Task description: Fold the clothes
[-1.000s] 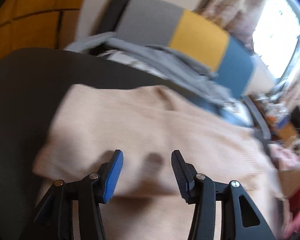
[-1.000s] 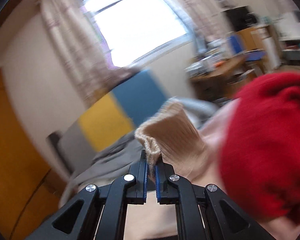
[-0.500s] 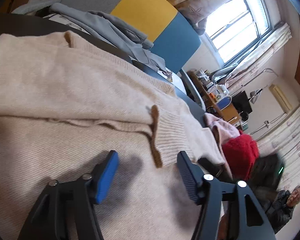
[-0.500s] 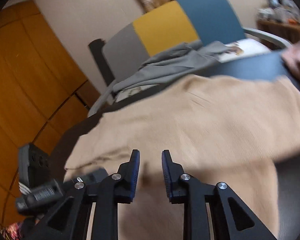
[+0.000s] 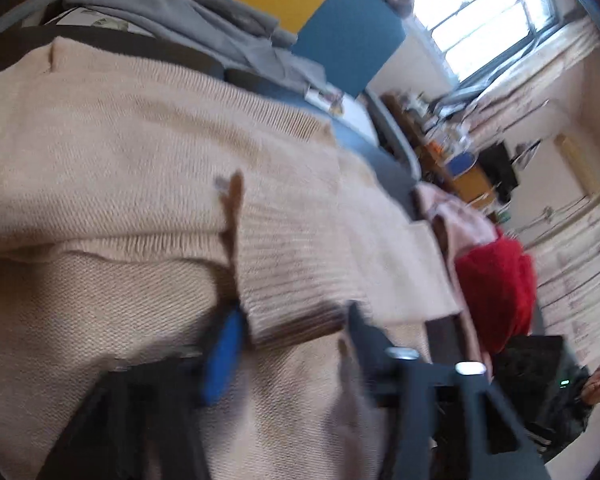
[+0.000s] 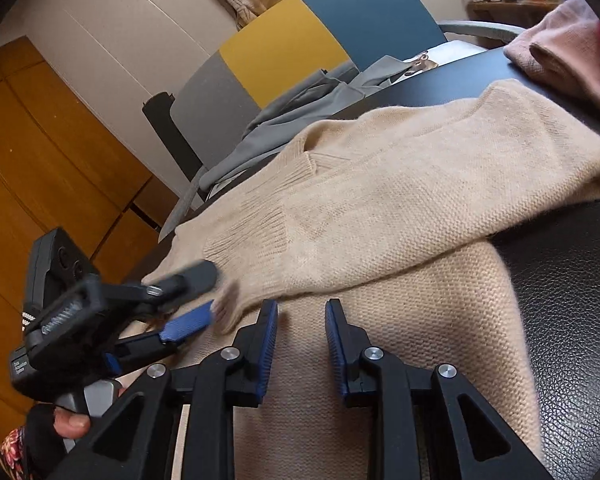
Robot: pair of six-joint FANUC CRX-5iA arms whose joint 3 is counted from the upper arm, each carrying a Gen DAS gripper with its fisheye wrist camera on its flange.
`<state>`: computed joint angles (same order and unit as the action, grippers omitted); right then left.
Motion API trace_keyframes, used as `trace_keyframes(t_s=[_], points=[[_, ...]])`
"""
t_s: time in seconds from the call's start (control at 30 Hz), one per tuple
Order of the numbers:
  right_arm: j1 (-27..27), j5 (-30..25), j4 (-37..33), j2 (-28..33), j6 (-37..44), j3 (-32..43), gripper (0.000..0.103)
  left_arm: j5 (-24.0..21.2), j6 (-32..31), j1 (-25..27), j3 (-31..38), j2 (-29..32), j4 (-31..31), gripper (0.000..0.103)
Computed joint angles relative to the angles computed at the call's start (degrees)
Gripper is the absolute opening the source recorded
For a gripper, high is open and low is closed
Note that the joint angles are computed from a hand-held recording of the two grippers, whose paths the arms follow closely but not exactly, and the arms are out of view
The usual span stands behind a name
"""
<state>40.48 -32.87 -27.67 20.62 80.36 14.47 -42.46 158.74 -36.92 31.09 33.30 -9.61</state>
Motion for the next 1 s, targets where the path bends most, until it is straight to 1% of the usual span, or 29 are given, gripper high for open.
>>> trace_keyframes(t_s=[0.03, 0.07, 0.17, 0.23, 0.3, 0.37, 0.47, 0.5, 0.53, 0.6, 0.7, 0.73, 0.77, 0.83, 0.9, 1.0], points=[[-0.1, 0.0, -0.2, 0.0, 0.2, 0.1, 0.025, -0.5, -0.2, 0.1, 0.1, 0.0, 0.1, 0.015], [-0.1, -0.1, -0.5, 0.0, 0.4, 0.1, 0.025, 2.1, -0.3, 0.7, -2.0, -1.1, 1.9, 0.007], [-0.2, 0.0, -1.0, 0.0, 0.6, 0.0, 0.025, 12.6, -3.0, 2.6, -10.4, -4.7, 10.0, 0.007], [-0.3, 0.1, -1.2, -0.1, 0.7, 0.0, 0.025, 17.3, -4.2, 3.0, -13.1, -6.5, 11.5, 0.007], [-0.3, 0.2, -1.3, -0.2, 0.8, -0.3, 0.025, 16.2, -2.2, 3.0, -11.9, -7.8, 7.2, 0.007], [-0.3, 0.2, -1.7, -0.3, 1.0, -0.4, 0.025, 16.0, -1.2, 3.2, -11.4, -9.4, 4.1, 0.007], [-0.5, 0.1, -2.3, -0.3, 1.4, -0.3, 0.025, 14.0, 1.2, 3.5, -10.0, -11.4, -1.9, 0.007], [-0.7, -0.1, -2.7, -0.3, 1.6, -0.3, 0.025, 12.1, 2.7, 3.5, -9.5, -12.3, -5.0, 0.007], [-0.9, -0.4, -2.8, -0.3, 1.4, -0.2, 0.024, 11.1, 3.2, 3.6, -8.9, -12.5, -6.3, 0.007], [-0.9, -1.0, -1.1, -0.1, -1.3, 0.4, 0.020, 10.7, 4.9, 4.1, -10.7, -14.7, -8.6, 0.007], [-1.1, -1.9, 2.9, 1.0, -5.0, 2.2, 0.011, 7.8, 7.8, 4.3, -13.3, -18.1, -13.4, 0.007], [-1.3, -2.2, 4.6, 1.5, -6.6, 2.9, 0.010, 6.2, 9.1, 4.1, -14.1, -19.2, -15.5, 0.007], [-1.5, -2.6, 6.4, 2.2, -8.5, 3.7, 0.010, 4.6, 10.3, 3.8, -15.0, -20.3, -17.4, 0.007], [-2.0, -3.1, 10.6, 3.4, -12.9, 5.1, 0.010, 2.9, 13.2, 3.5, -17.4, -22.1, -20.0, 0.007], [-2.4, -2.7, 15.1, 4.0, -17.9, 4.8, 0.010, 0.6, 16.9, 3.0, -19.3, -22.9, -22.1, 0.007], [-3.6, -2.5, 15.5, 3.9, -20.1, 3.6, 0.009, 1.1, 20.2, 3.3, -23.5, -23.5, -21.2, 0.007]])
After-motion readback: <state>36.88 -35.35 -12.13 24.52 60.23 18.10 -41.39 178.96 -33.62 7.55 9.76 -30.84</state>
